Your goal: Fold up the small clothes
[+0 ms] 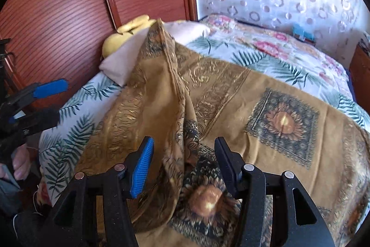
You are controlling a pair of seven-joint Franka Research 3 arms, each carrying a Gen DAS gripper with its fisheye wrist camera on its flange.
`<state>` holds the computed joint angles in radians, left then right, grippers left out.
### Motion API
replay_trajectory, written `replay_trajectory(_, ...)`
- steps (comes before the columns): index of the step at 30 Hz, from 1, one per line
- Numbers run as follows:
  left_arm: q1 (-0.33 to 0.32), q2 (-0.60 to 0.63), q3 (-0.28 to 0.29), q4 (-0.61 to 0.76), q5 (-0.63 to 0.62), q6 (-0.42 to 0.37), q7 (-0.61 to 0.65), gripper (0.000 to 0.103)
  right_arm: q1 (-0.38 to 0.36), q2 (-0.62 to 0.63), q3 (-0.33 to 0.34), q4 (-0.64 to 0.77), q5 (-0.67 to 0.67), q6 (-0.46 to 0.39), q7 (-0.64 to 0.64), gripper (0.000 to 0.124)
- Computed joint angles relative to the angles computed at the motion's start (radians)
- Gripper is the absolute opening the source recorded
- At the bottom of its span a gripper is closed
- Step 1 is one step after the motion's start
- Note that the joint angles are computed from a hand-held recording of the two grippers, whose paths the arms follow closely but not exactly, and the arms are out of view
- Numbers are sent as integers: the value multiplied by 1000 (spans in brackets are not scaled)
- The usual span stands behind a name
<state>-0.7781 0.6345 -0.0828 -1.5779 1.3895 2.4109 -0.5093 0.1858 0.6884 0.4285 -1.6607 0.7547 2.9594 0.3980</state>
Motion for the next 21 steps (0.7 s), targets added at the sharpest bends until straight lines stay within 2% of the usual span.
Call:
replay_trajectory(2, -1, 1, 0, -1, -1, -1, -2, 80, 20, 17, -26, 29, -24, -32, 27, 56)
replay_trajectory(5, 0, 5, -1, 3, -4, 1, 0, 80, 16, 34, -21, 51, -28, -59, 23, 53)
replay_trajectory(9, -1, 18, -1, 21, -19, 1, 22, 80, 2, 44, -9, 74, -17, -106, -12, 11)
replay_trajectory(10, -3, 20, 0, 24, -21, 1, 28, 80, -2, 45, -3, 74, -8, -102, -29, 11)
replay_trajectory(14, -11, 28, 5, 40, -30, 0, 50, 80, -111, 16, 123, 6, 147, -35, -232, 8)
replay_trajectory(21, -18, 52, 16, 78, -43, 16, 76, 80, -378, 9, 420, -91, 576, 174, -778, 7)
